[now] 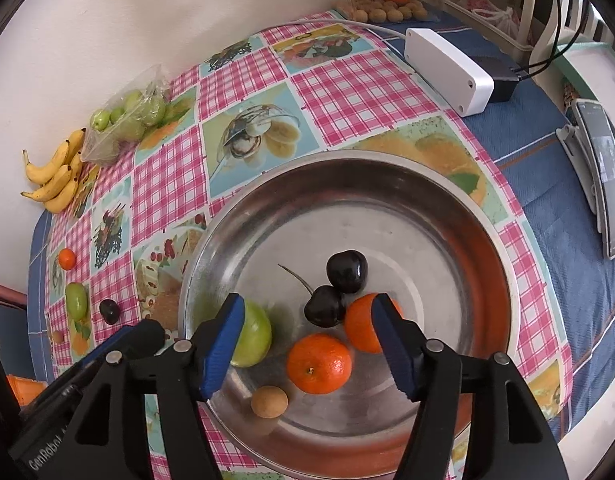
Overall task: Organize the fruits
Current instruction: 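Open the left gripper to drop the pear while the right gripper releases the plum into the bowl, then withdraw both open grippers from the steel bowl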
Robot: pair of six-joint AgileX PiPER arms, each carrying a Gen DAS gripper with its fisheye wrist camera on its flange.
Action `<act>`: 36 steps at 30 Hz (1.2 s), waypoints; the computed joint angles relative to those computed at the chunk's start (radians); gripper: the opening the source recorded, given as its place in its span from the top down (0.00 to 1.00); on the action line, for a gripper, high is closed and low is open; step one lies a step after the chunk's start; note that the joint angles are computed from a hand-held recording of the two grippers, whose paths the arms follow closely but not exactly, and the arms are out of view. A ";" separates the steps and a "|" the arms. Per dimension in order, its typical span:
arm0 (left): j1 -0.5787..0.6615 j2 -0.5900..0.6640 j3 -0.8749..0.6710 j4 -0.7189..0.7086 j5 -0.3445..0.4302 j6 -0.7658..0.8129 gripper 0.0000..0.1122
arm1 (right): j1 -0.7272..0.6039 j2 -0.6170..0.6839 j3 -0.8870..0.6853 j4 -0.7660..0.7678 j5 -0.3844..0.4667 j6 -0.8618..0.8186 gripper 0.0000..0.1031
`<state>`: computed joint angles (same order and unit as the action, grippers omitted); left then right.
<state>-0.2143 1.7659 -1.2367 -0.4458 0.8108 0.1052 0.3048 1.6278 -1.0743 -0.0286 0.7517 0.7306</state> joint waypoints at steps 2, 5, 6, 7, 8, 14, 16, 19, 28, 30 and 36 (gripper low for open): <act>0.003 -0.009 0.005 0.054 -0.013 -0.044 0.44 | 0.005 0.002 -0.004 -0.013 0.007 0.007 0.33; -0.008 -0.016 0.010 0.203 -0.041 -0.168 0.33 | 0.007 0.012 -0.010 -0.023 0.016 0.009 0.33; -0.012 -0.014 0.011 0.246 -0.044 -0.201 0.31 | 0.007 0.015 -0.012 -0.025 0.018 0.009 0.33; -0.013 -0.015 0.014 0.289 -0.044 -0.234 0.30 | 0.007 0.019 -0.014 -0.025 0.019 0.006 0.33; -0.013 -0.012 0.015 0.331 -0.043 -0.267 0.29 | 0.008 0.023 -0.016 -0.027 0.020 0.005 0.33; -0.002 -0.009 0.031 0.443 -0.065 -0.358 0.19 | 0.028 0.037 -0.030 -0.051 0.030 0.007 0.33; -0.004 -0.013 0.038 0.484 -0.075 -0.382 0.15 | 0.038 0.040 -0.033 -0.062 0.034 0.017 0.33; -0.002 -0.018 0.044 0.514 -0.081 -0.398 0.11 | 0.055 0.046 -0.041 -0.082 0.044 0.034 0.33; 0.014 -0.021 0.052 0.535 -0.082 -0.410 0.09 | 0.107 0.067 -0.068 -0.117 0.067 0.047 0.25; 0.017 -0.022 0.052 0.535 -0.083 -0.410 0.09 | 0.111 0.069 -0.073 -0.121 0.071 0.048 0.25; 0.017 -0.025 0.061 0.555 -0.095 -0.424 0.08 | 0.115 0.077 -0.083 -0.132 0.080 0.054 0.22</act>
